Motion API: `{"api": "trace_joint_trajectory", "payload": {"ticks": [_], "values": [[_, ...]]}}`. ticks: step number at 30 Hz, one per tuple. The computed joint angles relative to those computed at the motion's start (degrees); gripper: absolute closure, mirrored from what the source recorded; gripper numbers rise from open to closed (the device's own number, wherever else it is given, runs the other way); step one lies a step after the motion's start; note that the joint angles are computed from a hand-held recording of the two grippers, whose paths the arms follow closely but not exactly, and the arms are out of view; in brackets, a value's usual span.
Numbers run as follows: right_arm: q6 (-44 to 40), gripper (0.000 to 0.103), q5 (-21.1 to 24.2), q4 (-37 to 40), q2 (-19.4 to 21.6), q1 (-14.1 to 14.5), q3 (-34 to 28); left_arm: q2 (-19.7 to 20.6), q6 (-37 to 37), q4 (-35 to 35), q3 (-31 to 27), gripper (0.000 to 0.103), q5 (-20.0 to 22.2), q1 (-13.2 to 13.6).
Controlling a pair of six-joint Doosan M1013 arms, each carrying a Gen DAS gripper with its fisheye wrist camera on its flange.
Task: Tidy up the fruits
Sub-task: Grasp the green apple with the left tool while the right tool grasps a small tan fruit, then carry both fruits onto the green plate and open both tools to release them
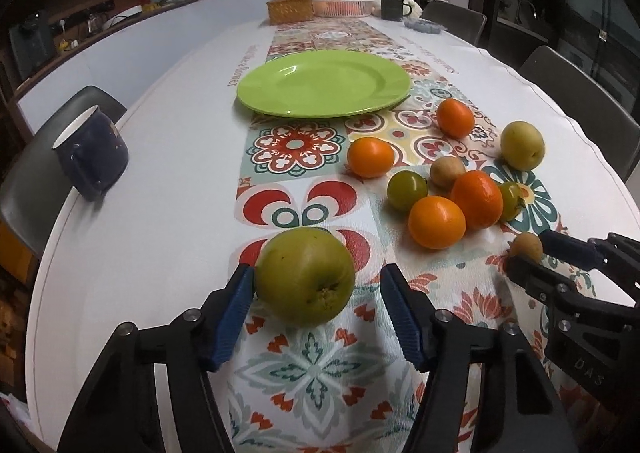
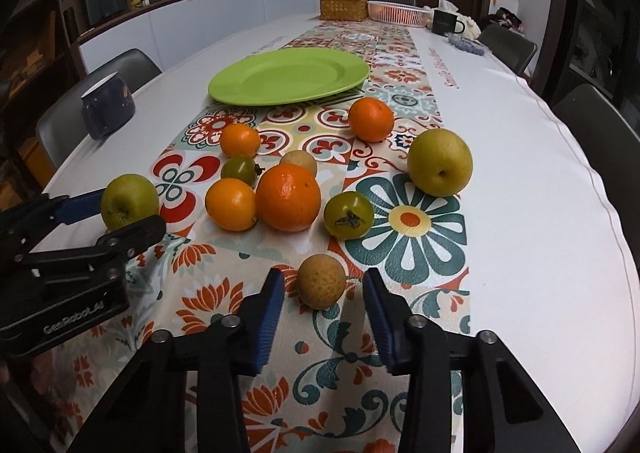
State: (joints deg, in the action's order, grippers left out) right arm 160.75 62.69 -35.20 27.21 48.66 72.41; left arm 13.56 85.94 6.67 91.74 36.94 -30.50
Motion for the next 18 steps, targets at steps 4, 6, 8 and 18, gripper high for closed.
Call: {"api": "trace_joint_trajectory", "payload": {"ticks": [4, 6, 8, 18], "values": [[-0.11, 0.073, -0.53, 0.93, -0.07, -0.28, 0.14, 0.27, -1.19, 1.84, -0.33, 0.047, 0.35, -0.20], [-0.23, 0.076, -0.64, 1.09, -0.07, -0.31, 0.16, 0.45, -1.86, 2.75, -0.56, 0.050, 0.80, -0.25], [-0.33, 0.076, -0.64, 1.11, -0.07, -0.35, 0.16, 0.59, -2.20, 3.28, -0.71, 0.052, 1.13, -0.29], [-0.74, 0.076, -0.42, 0.53, 0.11, -0.23, -0.29, 0.65, -2.31, 3.53, -0.73, 0.053, 1.47, -0.22]]}}
